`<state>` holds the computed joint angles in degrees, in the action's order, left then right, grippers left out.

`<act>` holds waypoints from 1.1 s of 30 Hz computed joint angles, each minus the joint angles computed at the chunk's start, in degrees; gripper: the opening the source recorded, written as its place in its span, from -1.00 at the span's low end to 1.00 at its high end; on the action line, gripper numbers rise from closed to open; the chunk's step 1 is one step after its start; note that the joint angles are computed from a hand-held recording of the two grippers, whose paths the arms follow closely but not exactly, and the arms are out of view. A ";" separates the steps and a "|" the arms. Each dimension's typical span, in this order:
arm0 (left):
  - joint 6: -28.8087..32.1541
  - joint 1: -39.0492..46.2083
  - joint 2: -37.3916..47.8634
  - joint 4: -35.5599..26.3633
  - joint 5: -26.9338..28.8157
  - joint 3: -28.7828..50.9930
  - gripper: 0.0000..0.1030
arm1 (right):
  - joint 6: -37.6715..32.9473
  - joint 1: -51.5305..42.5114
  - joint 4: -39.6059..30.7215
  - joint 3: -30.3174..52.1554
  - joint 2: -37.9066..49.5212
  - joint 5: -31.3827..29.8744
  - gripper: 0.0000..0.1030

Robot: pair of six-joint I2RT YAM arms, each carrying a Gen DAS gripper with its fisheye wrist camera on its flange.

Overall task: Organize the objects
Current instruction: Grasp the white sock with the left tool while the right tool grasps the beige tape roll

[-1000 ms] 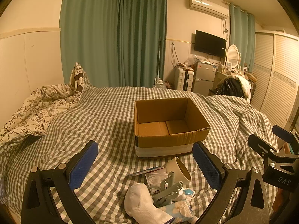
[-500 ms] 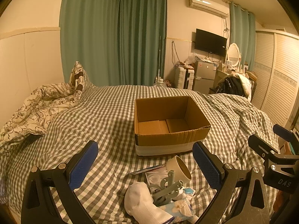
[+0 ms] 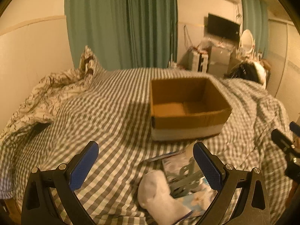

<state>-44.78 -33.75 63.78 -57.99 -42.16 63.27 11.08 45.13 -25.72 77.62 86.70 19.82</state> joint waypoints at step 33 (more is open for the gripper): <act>16.59 16.72 -4.25 14.28 18.99 -14.70 -0.10 | -9.58 2.67 -4.42 14.01 27.45 -12.56 0.67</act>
